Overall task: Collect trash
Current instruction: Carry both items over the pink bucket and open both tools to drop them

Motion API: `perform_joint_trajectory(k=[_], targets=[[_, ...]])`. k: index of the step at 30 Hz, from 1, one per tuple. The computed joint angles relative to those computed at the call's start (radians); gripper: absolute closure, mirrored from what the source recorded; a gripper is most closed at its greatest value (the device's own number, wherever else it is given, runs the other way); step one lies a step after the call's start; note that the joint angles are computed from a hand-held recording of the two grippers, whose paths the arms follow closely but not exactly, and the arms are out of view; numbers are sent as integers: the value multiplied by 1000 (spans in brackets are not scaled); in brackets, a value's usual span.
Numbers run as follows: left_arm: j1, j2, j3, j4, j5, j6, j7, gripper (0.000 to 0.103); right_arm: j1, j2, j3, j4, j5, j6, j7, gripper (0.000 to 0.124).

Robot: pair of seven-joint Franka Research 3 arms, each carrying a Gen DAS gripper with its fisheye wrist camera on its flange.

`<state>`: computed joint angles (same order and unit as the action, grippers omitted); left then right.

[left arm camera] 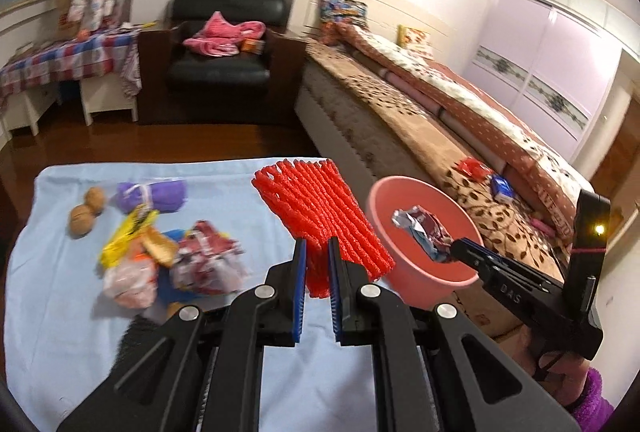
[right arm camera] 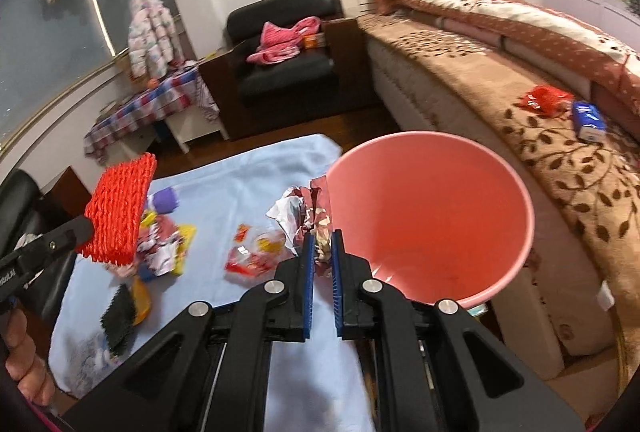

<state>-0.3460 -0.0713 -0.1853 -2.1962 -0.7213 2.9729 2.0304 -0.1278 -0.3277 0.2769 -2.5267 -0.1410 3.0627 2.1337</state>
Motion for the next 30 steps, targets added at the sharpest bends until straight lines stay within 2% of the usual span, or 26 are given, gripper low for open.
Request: perform_joint_trajectory(k=[6, 11, 16, 23, 30], targets=[[0, 75, -52, 83, 67, -12, -28, 94, -60, 2, 22, -2, -28, 4, 39, 115], [22, 121, -99, 128, 113, -22, -42, 94, -139, -1, 64, -2, -84, 2, 101, 115], [34, 190, -137, 192, 236, -33, -122, 94, -187, 11, 79, 4, -138, -3, 159, 115], [56, 277, -178, 270, 396, -65, -236, 94, -188, 46, 45, 12, -187, -6, 202, 115], [58, 338, -195, 326, 520, -95, -329, 93, -176, 78, 12, 29, -251, -10, 240, 115]])
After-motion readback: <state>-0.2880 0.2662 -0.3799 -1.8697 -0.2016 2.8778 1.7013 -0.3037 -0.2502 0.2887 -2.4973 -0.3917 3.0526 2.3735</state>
